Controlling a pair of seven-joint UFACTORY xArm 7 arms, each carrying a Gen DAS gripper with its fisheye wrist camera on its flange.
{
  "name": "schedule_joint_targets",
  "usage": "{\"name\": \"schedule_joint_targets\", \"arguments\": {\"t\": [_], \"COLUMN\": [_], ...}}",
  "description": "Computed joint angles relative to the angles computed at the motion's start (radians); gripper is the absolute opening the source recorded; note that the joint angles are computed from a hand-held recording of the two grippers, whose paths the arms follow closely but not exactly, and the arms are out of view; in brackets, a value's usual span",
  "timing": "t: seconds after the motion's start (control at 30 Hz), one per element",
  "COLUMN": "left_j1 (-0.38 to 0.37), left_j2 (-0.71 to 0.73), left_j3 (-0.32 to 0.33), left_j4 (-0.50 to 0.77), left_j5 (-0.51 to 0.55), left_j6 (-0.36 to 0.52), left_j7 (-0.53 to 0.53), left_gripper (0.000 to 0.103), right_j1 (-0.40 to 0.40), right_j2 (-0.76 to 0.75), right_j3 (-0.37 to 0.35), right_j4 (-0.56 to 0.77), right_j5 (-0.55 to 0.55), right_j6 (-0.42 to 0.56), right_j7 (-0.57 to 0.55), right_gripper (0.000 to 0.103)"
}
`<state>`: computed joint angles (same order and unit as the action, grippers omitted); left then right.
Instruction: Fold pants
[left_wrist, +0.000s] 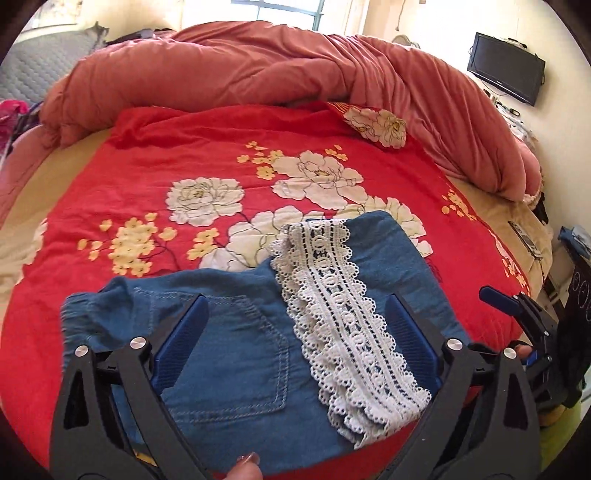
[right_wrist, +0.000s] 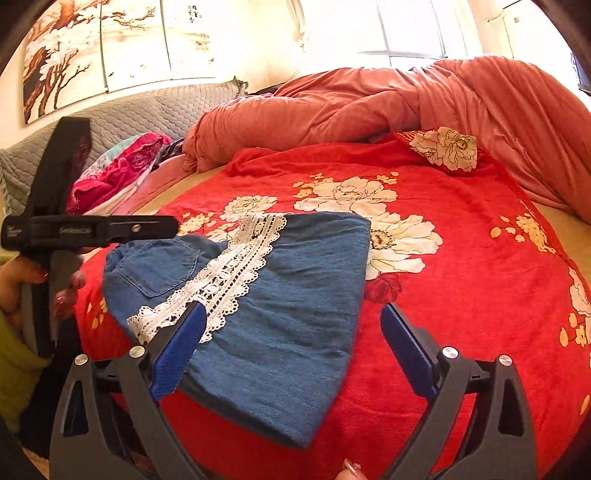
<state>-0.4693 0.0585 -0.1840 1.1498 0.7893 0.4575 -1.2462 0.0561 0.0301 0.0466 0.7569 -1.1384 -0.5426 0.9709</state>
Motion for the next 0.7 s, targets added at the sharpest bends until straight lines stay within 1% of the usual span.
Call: {"name": "schedule_joint_targets", "arguments": {"t": [0.1, 0.13, 0.27, 0.4, 0.47, 0.5, 0.57, 0.67, 0.7], "left_j1": [0.002, 0.006, 0.028, 0.061, 0.081, 0.092, 0.108, 0.128, 0.135], "left_j2": [-0.043, -0.056, -0.104, -0.163, -0.192, -0.21, -0.233, -0.268, -0.286], "left_j3": [-0.005, -0.01, -0.033, -0.057, -0.075, -0.09, -0.109, -0.122, -0.123], "left_j4": [-0.045, -0.059, -0.109, -0.166, -0.188, -0.198, -0.21, -0.244, -0.263], "left_j5": [0.017, 0.016, 0.007, 0.002, 0.012, 0.037, 0.048, 0.039, 0.027], "left_j6": [0.001, -0.003, 0.001, -0.009, 0.001, 0.02, 0.054, 0.055, 0.054], "left_j7": [-0.045, -0.054, -0.083, -0.114, -0.134, -0.154, -0.169, -0.185, -0.191], "left_gripper": [0.093, 0.093, 0.093, 0.093, 0.093, 0.093, 0.093, 0.093, 0.093], "right_j1": [0.005, 0.004, 0.005, 0.018, 0.022, 0.024, 0.03, 0.047, 0.057], "right_j2": [-0.005, -0.004, -0.004, -0.018, -0.014, -0.008, 0.002, 0.017, 0.032], "right_j3": [0.004, 0.004, 0.003, 0.006, 0.006, 0.007, 0.009, 0.014, 0.016], "right_j4": [0.005, 0.017, 0.043, 0.058, 0.088, 0.105, 0.144, 0.209, 0.259], "right_j5": [-0.011, -0.043, -0.105, -0.141, -0.208, -0.241, -0.312, -0.412, -0.489], "right_j6": [0.011, 0.008, 0.005, 0.033, 0.043, 0.04, 0.042, 0.051, 0.049], "right_j7": [0.026, 0.068, 0.162, 0.211, 0.295, 0.337, 0.425, 0.539, 0.62], "right_gripper": [0.095, 0.096, 0.097, 0.098, 0.098, 0.098, 0.098, 0.098, 0.098]}}
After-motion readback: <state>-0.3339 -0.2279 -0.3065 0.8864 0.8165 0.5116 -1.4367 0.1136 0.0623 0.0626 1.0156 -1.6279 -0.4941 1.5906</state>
